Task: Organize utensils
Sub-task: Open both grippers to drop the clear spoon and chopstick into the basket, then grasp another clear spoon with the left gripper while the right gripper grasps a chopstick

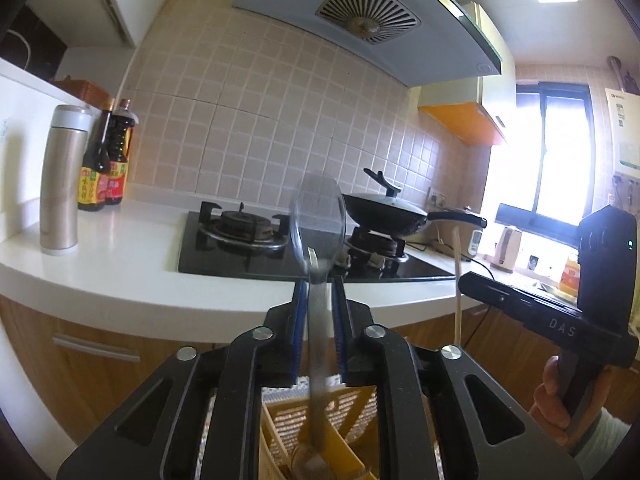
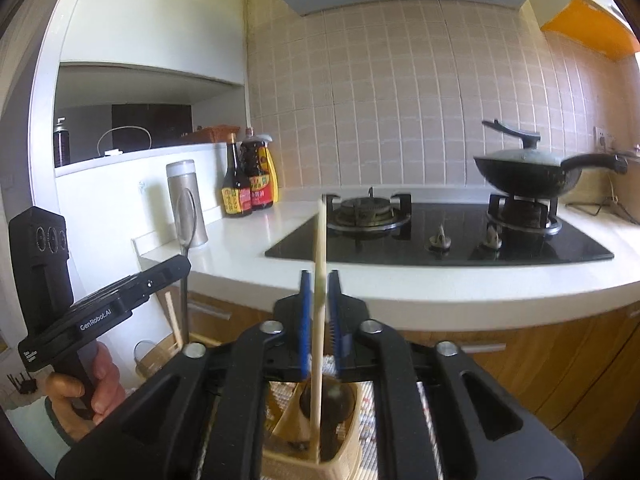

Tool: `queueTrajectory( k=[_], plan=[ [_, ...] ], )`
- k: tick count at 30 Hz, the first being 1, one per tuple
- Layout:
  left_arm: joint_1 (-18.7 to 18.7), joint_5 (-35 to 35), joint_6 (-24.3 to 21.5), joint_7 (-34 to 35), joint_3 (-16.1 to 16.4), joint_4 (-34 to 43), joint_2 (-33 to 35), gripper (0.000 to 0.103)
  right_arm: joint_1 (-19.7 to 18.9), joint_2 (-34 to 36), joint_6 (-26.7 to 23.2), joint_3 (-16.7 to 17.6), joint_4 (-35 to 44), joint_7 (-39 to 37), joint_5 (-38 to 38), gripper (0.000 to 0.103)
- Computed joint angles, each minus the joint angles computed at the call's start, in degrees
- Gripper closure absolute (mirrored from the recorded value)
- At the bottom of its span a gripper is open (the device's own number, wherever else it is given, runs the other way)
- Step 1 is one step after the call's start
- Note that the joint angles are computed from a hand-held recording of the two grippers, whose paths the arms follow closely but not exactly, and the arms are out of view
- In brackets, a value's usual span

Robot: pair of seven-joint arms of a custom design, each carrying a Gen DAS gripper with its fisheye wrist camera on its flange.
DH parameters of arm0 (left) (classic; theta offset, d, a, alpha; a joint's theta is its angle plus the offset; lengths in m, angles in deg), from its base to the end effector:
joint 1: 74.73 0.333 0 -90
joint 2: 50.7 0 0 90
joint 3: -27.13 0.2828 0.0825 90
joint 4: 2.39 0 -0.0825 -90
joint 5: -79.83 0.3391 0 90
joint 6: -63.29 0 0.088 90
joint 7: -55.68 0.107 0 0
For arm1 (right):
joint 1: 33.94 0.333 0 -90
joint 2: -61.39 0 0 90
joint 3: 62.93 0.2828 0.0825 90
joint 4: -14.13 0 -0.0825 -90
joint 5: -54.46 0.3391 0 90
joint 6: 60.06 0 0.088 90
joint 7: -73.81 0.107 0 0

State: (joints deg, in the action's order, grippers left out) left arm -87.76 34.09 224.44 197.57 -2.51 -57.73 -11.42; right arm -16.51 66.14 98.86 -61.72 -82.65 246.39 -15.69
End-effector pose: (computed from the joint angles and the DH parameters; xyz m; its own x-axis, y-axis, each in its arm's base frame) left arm 0.6364 -0.3201 0.6004 -0.7667 -0.5989 0.2312 -0.2770 -0.0163 -0.9607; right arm 0.5425 0.2257 0.6094 -0.0756 -0.9900 -0.1191 -0.2994 0.1365 -0.9443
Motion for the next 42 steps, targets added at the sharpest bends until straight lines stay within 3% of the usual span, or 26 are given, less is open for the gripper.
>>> queueTrajectory(
  k=[2,4,5,8,14,22,26,30,32,37,42],
  plan=[
    [2.0,-2.3,-0.2,1.7,-1.4,-3.3,-2.3,0.072,0.2,-1.6,-0.2,0.2,-1.9,1.9,-0.4,0.04],
    [4.7,-6.3,-0.3,4.5,-2.9,-7.8,-5.4,0.064,0.3,-4.3,-1.5,1.0,-4.5,6.1,-3.8,0.038],
    [5.9,-8.5,-0.4,5.7,-3.3,-10.0,-7.3,0.056,0.1,-5.1,-1.4,1.5,-5.5,5.2,-2.4,0.038],
    [9.6,-16.3,-1.2,10.5,-4.3,-17.2,-13.6,0.048,-0.2,-8.7,-2.4,3.3,-9.3,3.9,1.3,0.038],
    [12.4,-24.3,-6.2,12.5,-1.4,-29.2,-26.1,0.044,1.1,-13.2,-11.6,7.6,-12.3,-7.0,15.3,0.038],
    [6.4,-6.5,-13.8,-8.1,7.4,-42.1,-35.5,0.044,4.7,-15.6,-22.3,9.7,-14.8,-15.7,36.5,0.038],
    [3.2,2.9,-18.5,-16.6,10.7,-45.7,-36.3,0.046,6.3,-14.6,-27.9,9.5,-15.1,-18.8,45.8,0.048],
    [0.2,9.6,-24.1,-21.0,13.4,-47.2,-35.4,0.049,7.3,-14.2,-28.8,9.0,-17.6,-20.4,51.8,0.067],
    [-0.6,11.3,-25.5,-21.9,14.2,-47.8,-35.0,0.051,7.6,-14.5,-27.2,8.5,-20.1,-21.1,55.5,0.07],
    [-2.2,16.3,-25.6,-25.2,14.7,-49.0,-33.9,0.053,7.9,-14.3,-25.4,8.7,-22.7,-20.3,57.6,0.07],
    [-4.2,24.1,-25.5,-31.4,14.6,-46.3,-30.3,0.058,8.0,-13.3,-27.4,9.0,-21.7,-20.0,56.7,0.07]
  ],
)
